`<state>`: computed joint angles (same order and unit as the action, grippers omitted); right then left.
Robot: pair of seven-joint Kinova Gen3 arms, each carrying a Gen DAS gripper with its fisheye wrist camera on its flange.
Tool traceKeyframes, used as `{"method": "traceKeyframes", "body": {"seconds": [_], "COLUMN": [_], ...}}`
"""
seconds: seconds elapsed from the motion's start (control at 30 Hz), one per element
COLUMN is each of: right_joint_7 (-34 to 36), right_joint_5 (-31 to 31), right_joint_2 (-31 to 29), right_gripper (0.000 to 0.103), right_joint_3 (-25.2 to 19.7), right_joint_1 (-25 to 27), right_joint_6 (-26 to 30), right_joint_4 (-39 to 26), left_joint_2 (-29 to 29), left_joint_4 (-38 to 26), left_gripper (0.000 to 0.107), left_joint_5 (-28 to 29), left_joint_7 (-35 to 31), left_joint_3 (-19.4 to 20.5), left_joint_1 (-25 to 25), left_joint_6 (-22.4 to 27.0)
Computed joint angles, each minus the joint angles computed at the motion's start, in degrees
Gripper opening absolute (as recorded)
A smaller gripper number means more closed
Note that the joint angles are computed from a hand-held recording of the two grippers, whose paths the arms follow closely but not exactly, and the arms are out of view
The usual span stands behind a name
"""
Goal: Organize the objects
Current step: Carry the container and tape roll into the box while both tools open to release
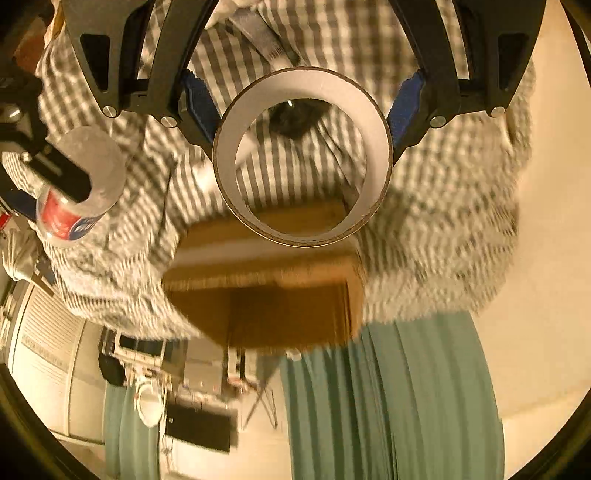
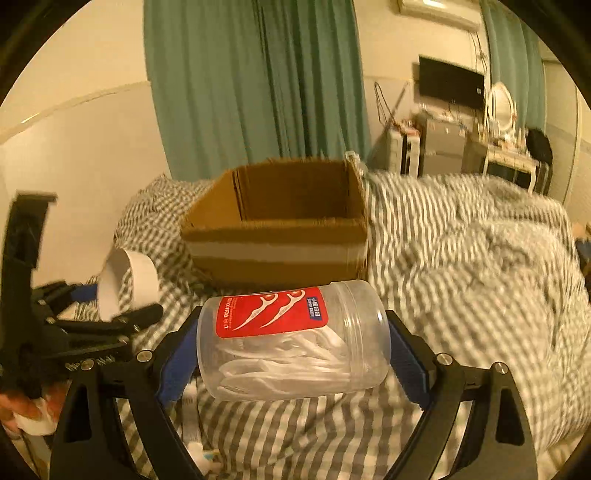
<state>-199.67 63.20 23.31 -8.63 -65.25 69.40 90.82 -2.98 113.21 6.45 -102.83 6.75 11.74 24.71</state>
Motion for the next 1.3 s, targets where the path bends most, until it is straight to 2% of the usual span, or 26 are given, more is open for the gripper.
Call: {"method": "traceKeyframes", "body": {"seconds": [0.07,0.13,0.23,0.3,0.33,0.4,0.57,0.77,0.87,1.03,1.17,1.3], "right_joint_7": [1.83,4.74,11.02,12.60,12.76,14.37,22.46,33.77,38.67,44.70,50.17,52.78], "right_joint_5": [1.24,2.11,0.65,-0.23,0.07,0.51,-0.97,-10.28,-15.07,-21.73,-27.42,-31.37], "right_joint_2": [-0.69,-1.16,-1.16,-1.83,-2.43,-3.23,-1.43,5.35,8.90,14.14,19.05,20.91], "right_gripper": [0.090,0.090,0.090,0.090,0.090,0.090,0.090,0.090,0.090,0.090,0.090,0.090], "right_joint_3": [0.27,0.78,1.35,2.32,2.72,3.38,5.63,8.49,9.06,9.89,10.00,11.30], "right_joint_1": [0.60,1.60,5.07,7.12,8.06,10.57,16.26,24.34,27.75,31.20,33.23,33.49], "right_joint_6": [-0.59,-1.01,-1.97,-3.63,-5.17,-8.73,-13.89,-20.81,-23.34,-25.75,-25.32,-25.84], "right_joint_4": [-0.48,-1.73,-5.71,-7.15,-7.03,-7.33,-12.81,-23.76,-27.99,-32.54,-36.78,-36.89], "left_joint_2": [-0.76,-0.45,2.04,4.47,6.05,9.75,19.72,31.50,37.01,45.51,49.15,51.36], "left_joint_4": [-1.63,-3.79,-8.75,-12.80,-15.46,-20.77,-34.04,-49.96,-57.93,-69.74,-73.31,-75.32], "left_gripper": [0.081,0.081,0.081,0.081,0.081,0.081,0.081,0.081,0.081,0.081,0.081,0.081], "left_joint_5": [0.74,4.52,7.82,8.12,7.36,4.44,-0.54,-3.52,-4.31,-2.79,-3.71,-3.95], "left_joint_7": [-1.09,-5.37,-9.53,-10.68,-10.18,-6.66,-0.49,2.35,3.82,5.95,5.86,6.02], "left_joint_3": [-2.56,-4.56,-1.17,-2.05,-4.09,-5.13,0.54,0.58,-0.50,-0.73,-1.74,-1.88], "left_joint_1": [2.52,4.18,0.96,2.36,4.63,6.29,2.25,3.62,4.44,3.57,4.45,5.11], "left_joint_6": [-0.41,-0.44,-0.03,1.66,2.97,4.58,7.91,14.76,19.82,27.85,30.23,31.60]}}
